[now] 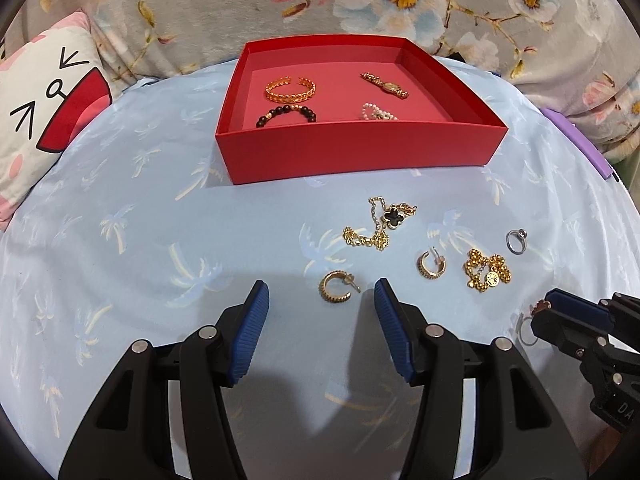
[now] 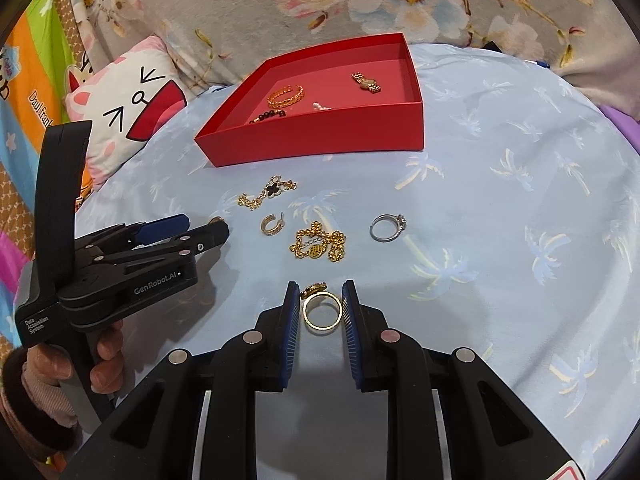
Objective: Organize jewelry
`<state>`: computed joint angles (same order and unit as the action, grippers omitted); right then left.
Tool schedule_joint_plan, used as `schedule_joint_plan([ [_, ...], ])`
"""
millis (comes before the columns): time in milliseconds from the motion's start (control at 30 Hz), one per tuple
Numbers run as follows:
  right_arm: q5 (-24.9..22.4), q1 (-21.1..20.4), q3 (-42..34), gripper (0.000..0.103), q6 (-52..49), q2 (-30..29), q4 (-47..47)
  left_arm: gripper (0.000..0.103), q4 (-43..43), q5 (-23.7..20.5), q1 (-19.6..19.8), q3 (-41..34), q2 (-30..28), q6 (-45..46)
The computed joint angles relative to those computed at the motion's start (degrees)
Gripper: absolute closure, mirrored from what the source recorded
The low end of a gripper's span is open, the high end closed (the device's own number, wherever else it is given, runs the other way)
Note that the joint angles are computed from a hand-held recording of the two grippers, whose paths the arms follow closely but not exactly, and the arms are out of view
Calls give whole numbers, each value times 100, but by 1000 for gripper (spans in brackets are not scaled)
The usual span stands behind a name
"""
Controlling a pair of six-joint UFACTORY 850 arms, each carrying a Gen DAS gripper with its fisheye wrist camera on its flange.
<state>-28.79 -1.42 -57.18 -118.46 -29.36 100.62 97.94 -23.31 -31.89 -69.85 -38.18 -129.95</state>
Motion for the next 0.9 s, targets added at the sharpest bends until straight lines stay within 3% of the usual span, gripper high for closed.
schedule_joint_plan([
  [233, -12, -16, -19, 83, 79, -7, -42, 55, -61, 13, 2, -85, -51, 109],
  [500, 0, -3, -30, 83, 143, -16, -103, 83, 309, 108, 20, -49, -28, -221],
  [900, 0, -25, -23, 83, 72, -12, 3, 84, 590, 176, 24, 5, 10, -461],
])
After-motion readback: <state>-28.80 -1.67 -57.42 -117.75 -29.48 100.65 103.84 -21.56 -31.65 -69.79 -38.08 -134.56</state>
